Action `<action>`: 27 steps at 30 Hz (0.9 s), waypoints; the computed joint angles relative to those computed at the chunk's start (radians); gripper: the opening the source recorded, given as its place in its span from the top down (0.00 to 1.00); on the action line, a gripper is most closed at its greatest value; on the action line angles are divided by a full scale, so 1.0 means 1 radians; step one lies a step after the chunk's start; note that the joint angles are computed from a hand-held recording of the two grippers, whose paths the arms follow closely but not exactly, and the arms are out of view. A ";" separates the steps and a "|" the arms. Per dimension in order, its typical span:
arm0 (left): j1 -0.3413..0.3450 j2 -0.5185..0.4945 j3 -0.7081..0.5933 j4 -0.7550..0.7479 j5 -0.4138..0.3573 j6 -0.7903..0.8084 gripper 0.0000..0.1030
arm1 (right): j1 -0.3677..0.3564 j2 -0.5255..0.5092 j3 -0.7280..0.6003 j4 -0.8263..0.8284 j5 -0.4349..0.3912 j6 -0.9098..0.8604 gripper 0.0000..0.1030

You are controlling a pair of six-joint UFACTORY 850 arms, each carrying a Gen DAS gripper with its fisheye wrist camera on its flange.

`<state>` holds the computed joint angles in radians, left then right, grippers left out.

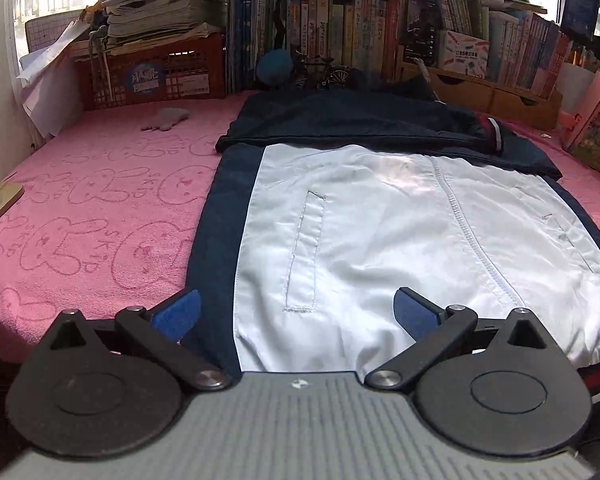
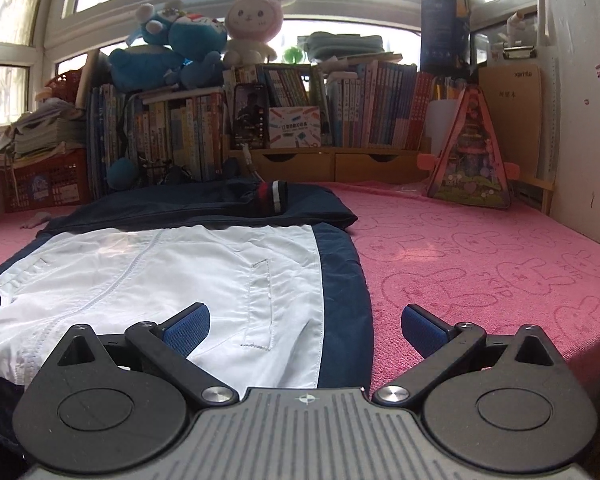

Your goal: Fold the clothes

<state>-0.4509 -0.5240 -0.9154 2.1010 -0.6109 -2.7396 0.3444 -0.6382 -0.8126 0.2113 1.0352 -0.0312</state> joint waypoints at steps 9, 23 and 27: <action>-0.030 0.058 0.079 0.077 0.049 -0.145 0.00 | 0.045 0.110 0.151 -0.011 0.099 -0.024 0.00; -0.033 0.006 0.080 0.079 0.099 -0.136 0.00 | 0.047 0.107 0.159 -0.175 -0.023 -0.136 0.00; -0.028 -0.001 0.083 0.111 0.115 -0.178 0.00 | 0.033 0.094 0.156 -0.149 -0.028 -0.146 0.00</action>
<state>-0.4785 -0.5246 -0.8325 2.2121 -0.4964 -2.9179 0.3771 -0.5442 -0.6563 0.0619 1.0069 -0.1773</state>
